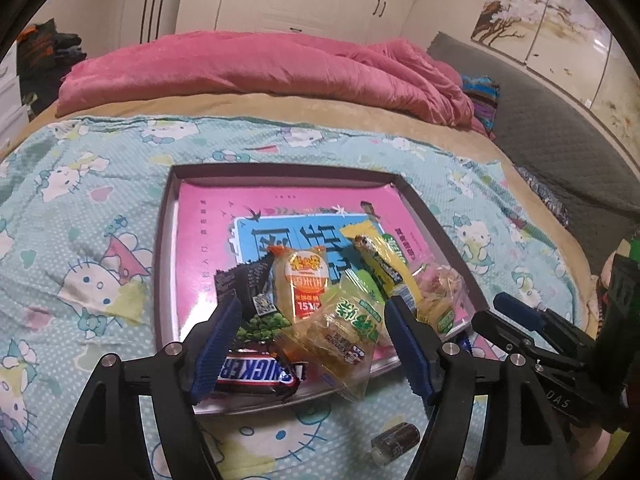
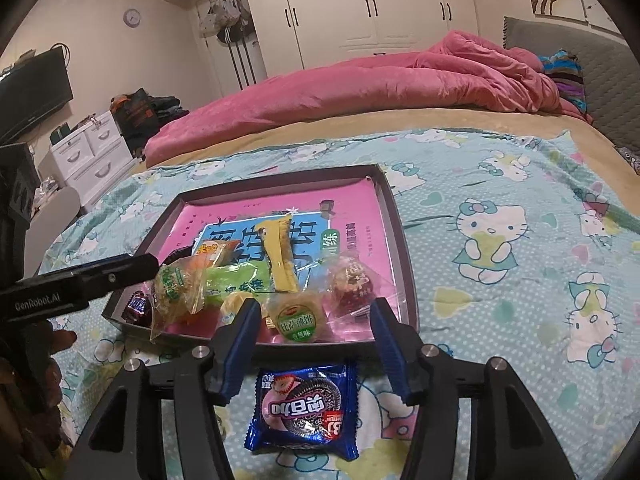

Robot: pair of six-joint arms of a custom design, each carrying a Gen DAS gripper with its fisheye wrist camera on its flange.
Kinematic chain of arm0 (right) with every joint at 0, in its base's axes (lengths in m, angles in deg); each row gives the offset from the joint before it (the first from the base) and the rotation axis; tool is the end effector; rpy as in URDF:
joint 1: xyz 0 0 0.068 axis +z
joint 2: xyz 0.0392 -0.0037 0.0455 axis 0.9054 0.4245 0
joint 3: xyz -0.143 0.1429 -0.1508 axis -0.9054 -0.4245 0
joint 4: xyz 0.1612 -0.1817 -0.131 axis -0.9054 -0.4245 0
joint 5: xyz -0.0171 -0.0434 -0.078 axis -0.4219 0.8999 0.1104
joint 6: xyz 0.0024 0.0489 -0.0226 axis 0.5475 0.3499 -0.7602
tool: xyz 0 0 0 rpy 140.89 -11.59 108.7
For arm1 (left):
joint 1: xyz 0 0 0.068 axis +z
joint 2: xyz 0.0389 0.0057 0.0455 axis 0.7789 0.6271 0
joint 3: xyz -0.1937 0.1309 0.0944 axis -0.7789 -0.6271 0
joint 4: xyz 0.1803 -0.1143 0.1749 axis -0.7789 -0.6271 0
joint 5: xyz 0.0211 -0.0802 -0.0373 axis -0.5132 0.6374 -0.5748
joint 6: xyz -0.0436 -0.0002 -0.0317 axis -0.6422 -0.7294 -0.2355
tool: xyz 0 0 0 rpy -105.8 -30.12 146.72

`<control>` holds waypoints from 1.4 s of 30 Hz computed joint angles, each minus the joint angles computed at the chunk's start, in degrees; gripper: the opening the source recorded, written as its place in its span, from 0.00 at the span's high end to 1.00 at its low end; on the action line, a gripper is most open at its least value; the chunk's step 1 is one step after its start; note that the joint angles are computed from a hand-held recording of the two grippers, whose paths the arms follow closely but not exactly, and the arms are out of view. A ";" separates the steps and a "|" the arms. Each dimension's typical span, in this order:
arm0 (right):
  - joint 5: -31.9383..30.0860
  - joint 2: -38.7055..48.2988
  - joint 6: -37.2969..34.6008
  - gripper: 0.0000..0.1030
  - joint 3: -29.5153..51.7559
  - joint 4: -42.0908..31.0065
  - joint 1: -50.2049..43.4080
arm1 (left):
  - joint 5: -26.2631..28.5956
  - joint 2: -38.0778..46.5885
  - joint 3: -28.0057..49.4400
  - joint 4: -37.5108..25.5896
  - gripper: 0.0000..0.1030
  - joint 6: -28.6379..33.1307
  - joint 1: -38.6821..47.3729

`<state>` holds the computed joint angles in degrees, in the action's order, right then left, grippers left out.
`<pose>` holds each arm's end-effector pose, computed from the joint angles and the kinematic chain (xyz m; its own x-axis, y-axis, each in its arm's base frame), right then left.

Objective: Organize snacks
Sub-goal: 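Withdraw both tools toward the blue Oreo bag and the brown chocolate roll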

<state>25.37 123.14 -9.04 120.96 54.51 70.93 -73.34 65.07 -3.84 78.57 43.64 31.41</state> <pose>0.3007 0.0410 0.1400 -0.6868 -0.0865 -0.7217 -0.2936 0.9413 0.1666 0.3054 -0.1096 0.1524 -0.7476 -0.1587 -0.6449 0.0400 0.9585 -0.2823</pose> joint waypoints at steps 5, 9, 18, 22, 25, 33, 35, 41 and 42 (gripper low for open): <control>0.06 -0.74 0.15 0.45 -0.31 0.05 -0.15 | -0.08 -2.00 -1.17 0.19 0.25 -0.37 0.49; 0.79 -1.39 0.38 0.35 -0.72 0.38 0.04 | -0.25 -3.31 -1.89 -0.21 0.24 -0.37 0.38; 0.49 -2.54 0.63 0.35 -1.34 0.19 -0.09 | -1.37 -1.75 -1.36 -2.85 0.23 1.88 -1.60; -0.08 -3.30 0.84 0.35 -1.65 -0.22 -0.72 | -5.04 1.43 0.04 -4.11 0.23 2.61 -3.04; -0.43 -3.61 0.89 0.35 -1.82 -0.53 -1.12 | -6.07 2.68 0.47 -3.77 0.23 2.39 -2.88; -0.66 -3.66 1.00 0.35 -2.08 -0.60 -1.51 | -6.72 3.56 0.54 -2.58 0.22 1.42 -1.01; -0.64 -3.67 1.06 0.35 -2.13 -0.59 -1.42 | -6.73 3.02 0.18 -2.58 0.22 1.16 -0.60; -0.39 -3.64 0.80 0.35 -2.06 -0.59 -0.97 | -5.24 0.60 -0.97 -2.62 0.22 0.22 0.61; -0.34 -3.75 0.72 0.35 -2.12 -0.57 -0.84 | -5.06 0.04 -1.20 -2.62 0.22 0.05 0.69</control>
